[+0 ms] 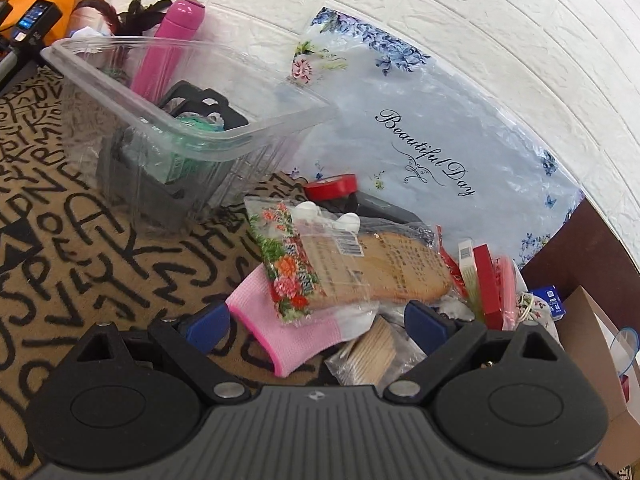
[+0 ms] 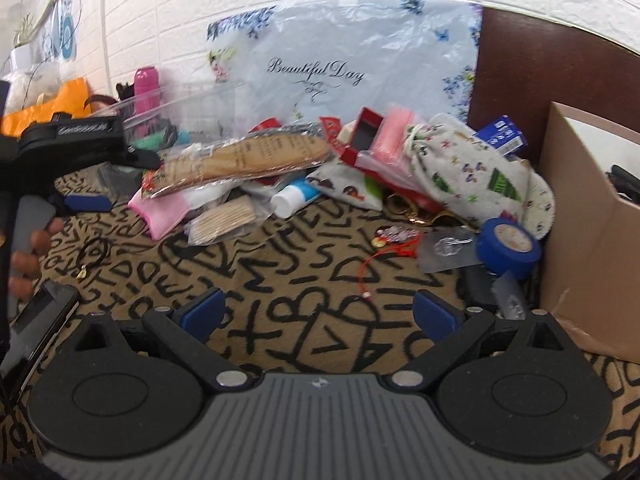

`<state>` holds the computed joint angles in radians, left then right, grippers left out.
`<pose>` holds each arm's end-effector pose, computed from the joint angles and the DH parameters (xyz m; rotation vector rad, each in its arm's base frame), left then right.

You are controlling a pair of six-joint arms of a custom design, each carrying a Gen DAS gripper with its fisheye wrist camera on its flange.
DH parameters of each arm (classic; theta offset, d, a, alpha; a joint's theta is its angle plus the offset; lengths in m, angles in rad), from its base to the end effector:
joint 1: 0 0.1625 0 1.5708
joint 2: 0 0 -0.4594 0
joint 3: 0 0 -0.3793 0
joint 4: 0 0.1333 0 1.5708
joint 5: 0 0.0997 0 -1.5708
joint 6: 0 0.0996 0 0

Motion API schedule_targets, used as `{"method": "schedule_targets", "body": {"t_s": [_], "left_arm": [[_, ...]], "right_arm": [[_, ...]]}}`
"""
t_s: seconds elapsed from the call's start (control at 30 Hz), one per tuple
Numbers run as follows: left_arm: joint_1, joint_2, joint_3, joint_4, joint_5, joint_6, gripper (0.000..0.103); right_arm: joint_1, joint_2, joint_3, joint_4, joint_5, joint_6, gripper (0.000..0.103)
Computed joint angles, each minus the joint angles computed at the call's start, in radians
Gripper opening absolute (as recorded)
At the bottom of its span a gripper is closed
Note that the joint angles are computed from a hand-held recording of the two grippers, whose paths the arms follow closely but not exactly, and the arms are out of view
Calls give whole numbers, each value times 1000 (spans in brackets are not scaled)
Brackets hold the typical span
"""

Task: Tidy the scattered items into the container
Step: 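Move both tools back to the rug toward the packaged insoles, then grasp one insole pack with the left tool while the right tool grasps another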

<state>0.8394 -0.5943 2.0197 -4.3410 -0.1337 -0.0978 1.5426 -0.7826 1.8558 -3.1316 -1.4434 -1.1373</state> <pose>-0.1418 -0.5054 0.1386 -0.5521 1.8406 -1.7047 0.1278 -0.6450 0.1126 1.5634 -2.4369 0.7029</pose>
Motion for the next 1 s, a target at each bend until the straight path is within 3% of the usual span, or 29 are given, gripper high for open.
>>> {"method": "schedule_targets", "body": {"t_s": [0.07, 0.23, 0.27, 0.3, 0.4, 0.53, 0.6, 0.73, 0.9, 0.93, 1.0], "left_arm": [[20, -2, -25, -28, -12, 59, 97], [65, -30, -23, 66, -48, -29, 90], [69, -29, -32, 55, -51, -8, 85], [72, -28, -37, 49, -51, 4, 73], [80, -44, -5, 116, -78, -93, 45], [65, -46, 17, 131, -72, -124, 25], [45, -60, 58, 180, -103, -205, 20], [-6, -72, 139, 312, -193, -329, 14], [-44, -84, 214, 501, -383, -472, 14], [-50, -86, 222, 527, -406, -491, 17], [-64, -90, 240, 551, -414, -529, 33]], "right_arm": [[4, 3, 3, 2, -7, -2, 98], [11, 7, 8, 0, -20, -15, 98], [11, 9, 7, -2, -23, -14, 98], [12, 10, 5, -3, -26, -11, 98], [13, 15, -1, -6, -35, 0, 98], [12, 18, -5, -4, -36, 5, 98], [11, 17, -4, -2, -34, 6, 98], [8, 14, -3, -1, -30, 14, 98], [1, 8, -4, 2, -24, 28, 98], [0, 5, -1, 3, -23, 27, 98], [-3, -1, 4, 4, -22, 24, 98]]}}
